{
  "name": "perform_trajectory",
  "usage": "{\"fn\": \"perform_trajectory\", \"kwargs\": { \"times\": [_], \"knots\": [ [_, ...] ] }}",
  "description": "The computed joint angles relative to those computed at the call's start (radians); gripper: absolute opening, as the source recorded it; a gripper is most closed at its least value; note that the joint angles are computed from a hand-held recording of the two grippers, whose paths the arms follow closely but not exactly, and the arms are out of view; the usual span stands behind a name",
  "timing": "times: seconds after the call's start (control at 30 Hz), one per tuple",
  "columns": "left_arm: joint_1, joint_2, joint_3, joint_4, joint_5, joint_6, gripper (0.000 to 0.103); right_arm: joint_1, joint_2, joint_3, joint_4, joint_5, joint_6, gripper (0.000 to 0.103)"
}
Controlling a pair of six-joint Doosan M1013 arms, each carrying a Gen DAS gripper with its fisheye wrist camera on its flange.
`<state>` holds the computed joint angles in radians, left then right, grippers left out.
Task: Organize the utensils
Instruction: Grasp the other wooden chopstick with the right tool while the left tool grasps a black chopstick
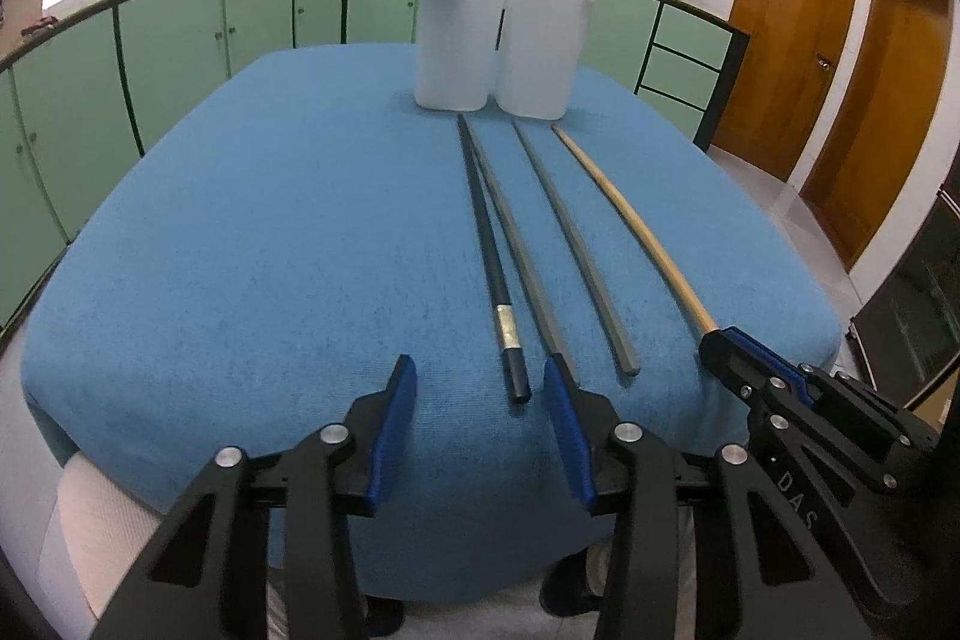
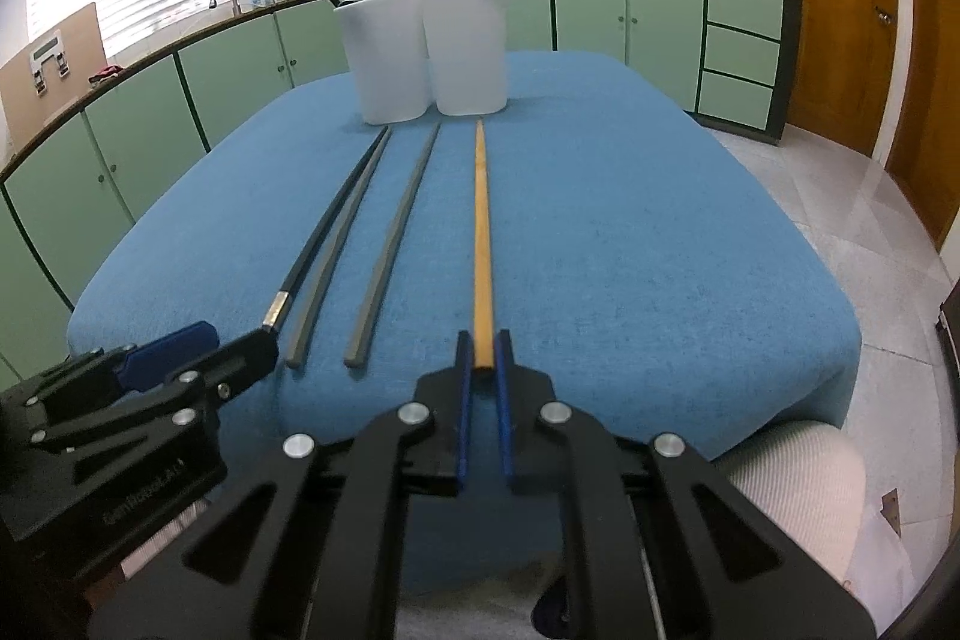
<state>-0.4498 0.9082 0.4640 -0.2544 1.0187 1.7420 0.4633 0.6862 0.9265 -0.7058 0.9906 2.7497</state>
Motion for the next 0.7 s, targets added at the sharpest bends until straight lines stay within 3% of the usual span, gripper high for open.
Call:
{"fn": "perform_trajectory", "kwargs": {
  "times": [0.1, 0.2, 0.27, 0.47, 0.7],
  "knots": [
    [-0.005, -0.006, 0.014, 0.012, -0.011, -0.006, 0.039, -0.001, -0.003, 0.006, 0.002, -0.007, 0.001, 0.006],
    [-0.009, -0.014, 0.032, 0.03, -0.029, -0.026, 0.024, -0.003, -0.005, 0.01, 0.005, -0.014, 0.002, 0.006],
    [-0.009, -0.015, 0.034, 0.022, -0.029, -0.028, 0.008, -0.003, -0.006, 0.012, 0.003, -0.016, 0.006, 0.006],
    [-0.01, -0.011, 0.02, 0.027, -0.021, -0.043, 0.007, -0.001, -0.016, 0.027, -0.024, -0.022, 0.025, 0.006],
    [-0.014, -0.075, 0.12, 0.045, -0.165, 0.001, 0.006, 0.009, -0.026, 0.034, -0.11, -0.017, 0.058, 0.006]
  ]
}}
